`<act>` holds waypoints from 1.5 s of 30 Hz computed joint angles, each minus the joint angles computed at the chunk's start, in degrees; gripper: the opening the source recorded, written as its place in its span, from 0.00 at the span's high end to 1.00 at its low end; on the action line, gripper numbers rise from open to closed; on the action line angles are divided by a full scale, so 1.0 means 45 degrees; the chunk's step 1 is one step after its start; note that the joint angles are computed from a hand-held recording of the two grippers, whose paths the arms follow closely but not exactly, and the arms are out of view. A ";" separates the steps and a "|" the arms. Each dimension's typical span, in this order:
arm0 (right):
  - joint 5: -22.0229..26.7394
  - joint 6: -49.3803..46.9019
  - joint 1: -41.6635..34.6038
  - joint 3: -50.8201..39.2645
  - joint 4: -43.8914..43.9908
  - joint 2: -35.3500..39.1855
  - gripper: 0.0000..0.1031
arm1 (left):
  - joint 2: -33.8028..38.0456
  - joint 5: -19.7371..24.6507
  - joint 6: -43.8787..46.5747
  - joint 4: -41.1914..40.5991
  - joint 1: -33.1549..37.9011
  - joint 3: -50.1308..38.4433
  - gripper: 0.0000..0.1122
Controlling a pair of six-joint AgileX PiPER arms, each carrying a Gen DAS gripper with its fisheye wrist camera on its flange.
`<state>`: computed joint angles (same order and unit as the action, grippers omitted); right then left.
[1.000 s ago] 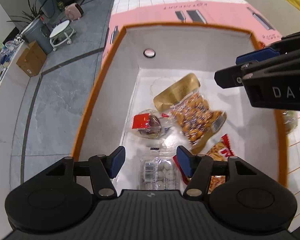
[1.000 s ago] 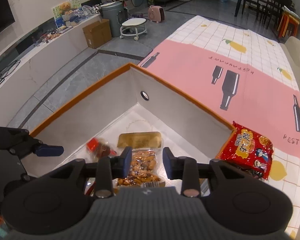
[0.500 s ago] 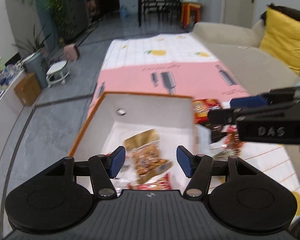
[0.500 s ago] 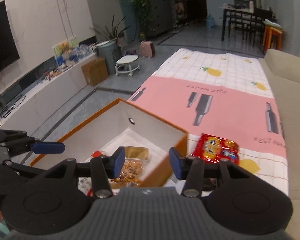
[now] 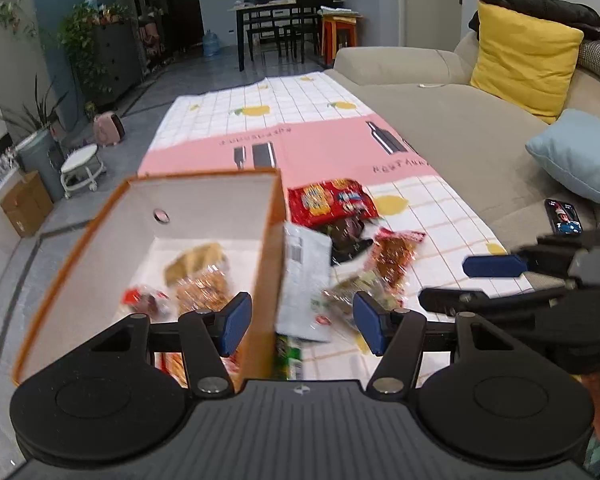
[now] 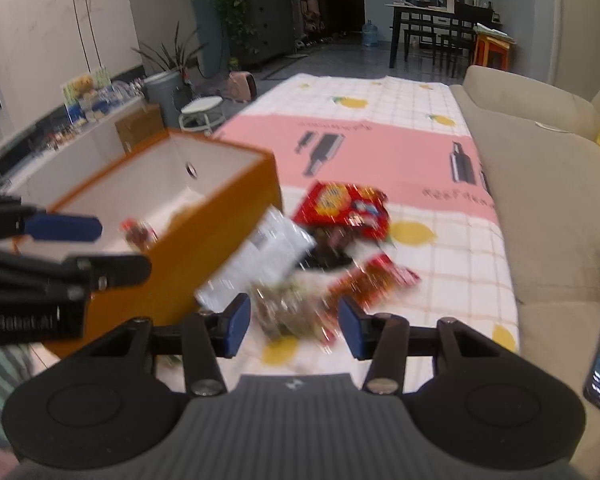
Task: Organize snacks
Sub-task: 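Move both tools back to the candy bag and red meat stick, then grasp the candy bag with the left tool while the right grasps the meat stick, lift toward box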
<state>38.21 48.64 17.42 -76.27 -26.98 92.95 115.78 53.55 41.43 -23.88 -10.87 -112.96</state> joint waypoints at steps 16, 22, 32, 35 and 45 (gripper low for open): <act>-0.1171 -0.0161 -0.1197 0.1577 0.1245 0.0504 0.46 | 0.0076 -0.2589 0.1593 0.0316 -0.1009 0.2626 0.42; -0.0724 -0.2119 -0.1800 0.0407 0.2044 0.1465 0.46 | 0.1089 -0.2567 0.2872 0.0280 -0.1349 0.1492 0.40; -0.0502 -0.4015 -0.3563 -0.1584 0.4484 0.3392 0.38 | 0.3131 -0.1362 0.3295 0.1546 -0.2018 -0.1339 0.39; -0.0444 -0.4226 -0.3945 -0.2239 0.5195 0.4097 0.33 | 0.3617 -0.0929 0.3204 0.1979 -0.2163 -0.2044 0.39; -0.0309 -0.3722 -0.3791 -0.3986 0.4671 0.5599 0.31 | 0.4792 0.0623 0.1640 0.2816 -0.2253 -0.4164 0.41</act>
